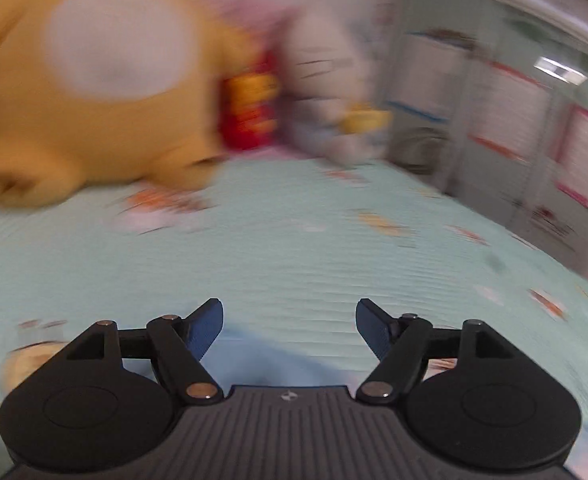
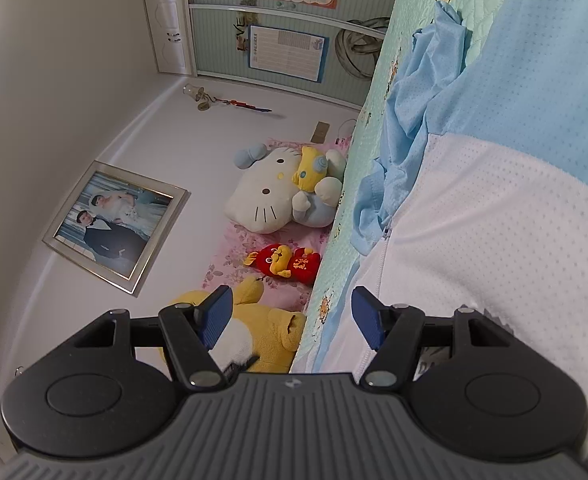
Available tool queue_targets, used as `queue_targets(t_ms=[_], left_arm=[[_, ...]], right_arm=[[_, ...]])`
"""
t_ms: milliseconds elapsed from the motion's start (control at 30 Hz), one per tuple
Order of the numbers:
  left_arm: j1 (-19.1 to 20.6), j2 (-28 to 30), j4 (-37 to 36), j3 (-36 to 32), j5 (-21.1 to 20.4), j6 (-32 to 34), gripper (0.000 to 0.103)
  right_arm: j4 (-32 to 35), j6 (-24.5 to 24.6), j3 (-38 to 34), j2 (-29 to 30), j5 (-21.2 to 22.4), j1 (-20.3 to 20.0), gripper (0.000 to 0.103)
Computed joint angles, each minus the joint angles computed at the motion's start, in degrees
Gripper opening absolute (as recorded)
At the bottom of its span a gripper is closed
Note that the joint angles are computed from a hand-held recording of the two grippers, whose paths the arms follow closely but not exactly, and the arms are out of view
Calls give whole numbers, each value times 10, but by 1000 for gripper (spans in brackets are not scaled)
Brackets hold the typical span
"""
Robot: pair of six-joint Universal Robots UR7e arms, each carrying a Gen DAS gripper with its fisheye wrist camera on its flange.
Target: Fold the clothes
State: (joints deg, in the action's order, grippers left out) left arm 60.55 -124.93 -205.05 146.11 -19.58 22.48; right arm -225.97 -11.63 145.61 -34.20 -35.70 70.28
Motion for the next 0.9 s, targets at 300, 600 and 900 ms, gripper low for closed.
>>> queue_targets(t_ms=[300,600,900], left_arm=[[230,31,166,-66,-182,-125,76],[240,55,229,-82,-207,-103,10],[237,92,125,-94,-98,-18,15]], right_arm=[[-8,6,-1,6,4,-1,66],[-12,7,-2,8,3,0,66],[-7,6,-3,2,-2,3,66]])
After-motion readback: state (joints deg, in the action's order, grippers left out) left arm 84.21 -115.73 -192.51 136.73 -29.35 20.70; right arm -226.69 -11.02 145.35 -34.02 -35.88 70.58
